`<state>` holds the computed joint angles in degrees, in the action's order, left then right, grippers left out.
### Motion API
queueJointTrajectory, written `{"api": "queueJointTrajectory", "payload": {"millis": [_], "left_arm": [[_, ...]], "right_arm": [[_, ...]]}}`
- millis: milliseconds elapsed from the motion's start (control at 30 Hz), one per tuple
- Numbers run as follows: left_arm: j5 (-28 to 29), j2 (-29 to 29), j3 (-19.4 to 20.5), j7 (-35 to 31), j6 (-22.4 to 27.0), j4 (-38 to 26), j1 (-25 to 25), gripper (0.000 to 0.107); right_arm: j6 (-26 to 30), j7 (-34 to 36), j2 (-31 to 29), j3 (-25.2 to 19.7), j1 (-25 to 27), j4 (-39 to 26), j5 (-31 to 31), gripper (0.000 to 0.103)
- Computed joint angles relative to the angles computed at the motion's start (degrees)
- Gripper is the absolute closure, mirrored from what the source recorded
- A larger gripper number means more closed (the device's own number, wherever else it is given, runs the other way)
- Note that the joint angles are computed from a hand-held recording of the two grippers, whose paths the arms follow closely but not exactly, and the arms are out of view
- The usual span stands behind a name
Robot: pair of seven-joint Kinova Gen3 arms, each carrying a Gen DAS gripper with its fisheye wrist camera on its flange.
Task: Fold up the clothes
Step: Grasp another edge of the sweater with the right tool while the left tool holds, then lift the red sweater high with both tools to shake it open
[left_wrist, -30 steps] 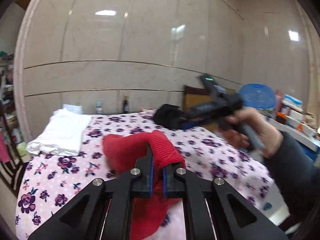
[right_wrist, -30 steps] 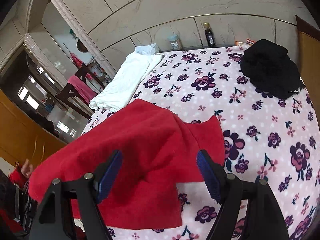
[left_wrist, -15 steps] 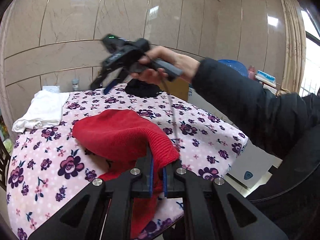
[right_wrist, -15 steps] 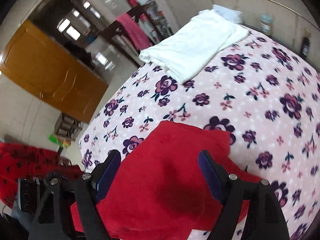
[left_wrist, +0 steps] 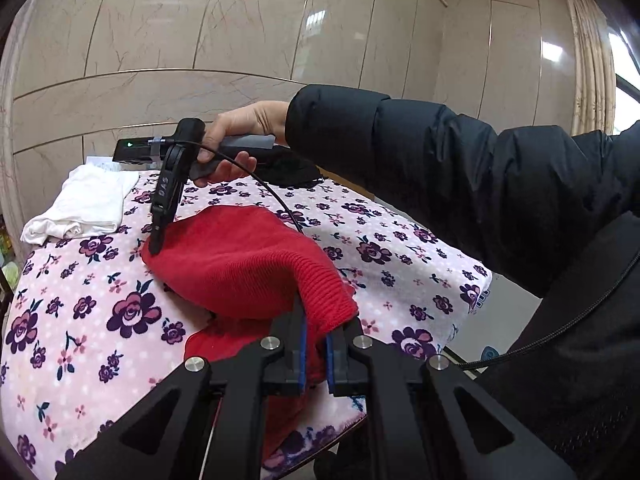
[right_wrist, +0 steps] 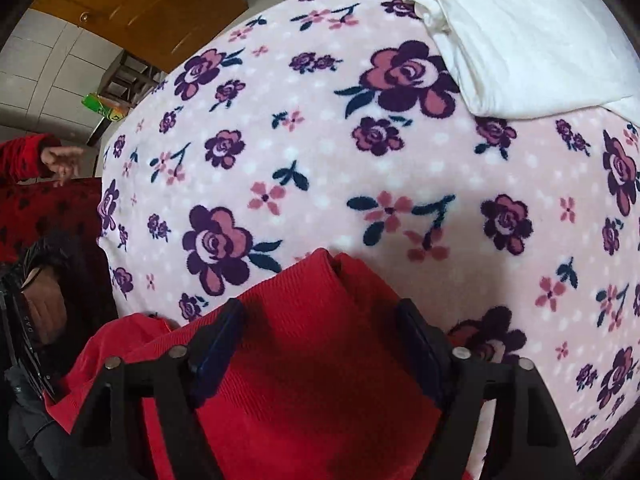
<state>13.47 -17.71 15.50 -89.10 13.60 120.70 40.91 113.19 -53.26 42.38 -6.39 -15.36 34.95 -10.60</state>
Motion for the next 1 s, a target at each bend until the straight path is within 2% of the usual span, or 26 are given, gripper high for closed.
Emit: {"api": "queueJointTrajectory", "payload": {"millis": [33,67,133,167,233,300,433,600,700,800,900,1000], "left_arm": [[0.08,-0.15,-0.37,-0.08,0.01,0.14,0.13,0.100],[0.26,-0.28,-0.95,-0.28,-0.03,0.29,0.45,0.100],[1.23,-0.76,-1.46,-1.43,-0.12,0.65,0.20,0.100],[3.01,-1.17,-0.61,-3.28,0.09,0.79,-1.37,0.100],[4.83,-2.00,0.97,-5.03,0.47,1.04,-4.44,0.100],[3.54,-2.93,4.48,-3.07,1.24,0.82,-9.64,0.100],[-5.49,-4.34,10.16,3.57,2.54,-1.21,-20.26,0.099],[-17.14,-4.26,15.29,10.30,1.15,-5.80,-33.53,0.100],[-21.33,-4.03,18.52,14.66,-1.93,-8.31,-41.06,0.100],[-19.35,-4.70,17.52,12.26,-4.78,-9.89,-41.96,0.100],[-18.90,-5.88,14.87,10.58,-7.62,-10.31,-38.85,0.099],[-17.92,-7.30,12.13,8.58,-11.45,-9.43,-34.95,0.099]], "right_arm": [[0.63,0.47,0.60,-0.04,-0.29,-0.62,0.63,0.064],[0.71,1.78,0.32,0.82,-0.52,-0.26,0.33,0.073],[0.29,4.54,-1.16,4.50,-0.78,0.96,-3.07,0.084],[-0.28,5.71,-2.21,6.18,-0.48,1.77,-5.36,0.087],[-3.07,7.04,-5.45,7.24,2.03,4.18,-10.02,0.088],[-6.45,7.99,-9.33,6.28,6.60,6.90,-14.68,0.088],[-14.37,9.42,-19.14,4.91,17.22,14.40,-24.00,0.089],[-20.32,11.70,-32.00,3.12,30.49,23.43,-33.74,0.091],[-22.67,12.21,-39.32,6.44,34.35,28.39,-38.53,0.092],[-23.29,11.43,-45.47,11.68,36.01,32.95,-43.43,0.093],[-20.53,10.28,-49.40,17.87,37.00,36.36,-48.75,0.093],[-18.21,10.60,-53.95,22.83,36.87,40.42,-50.36,0.093]]}}
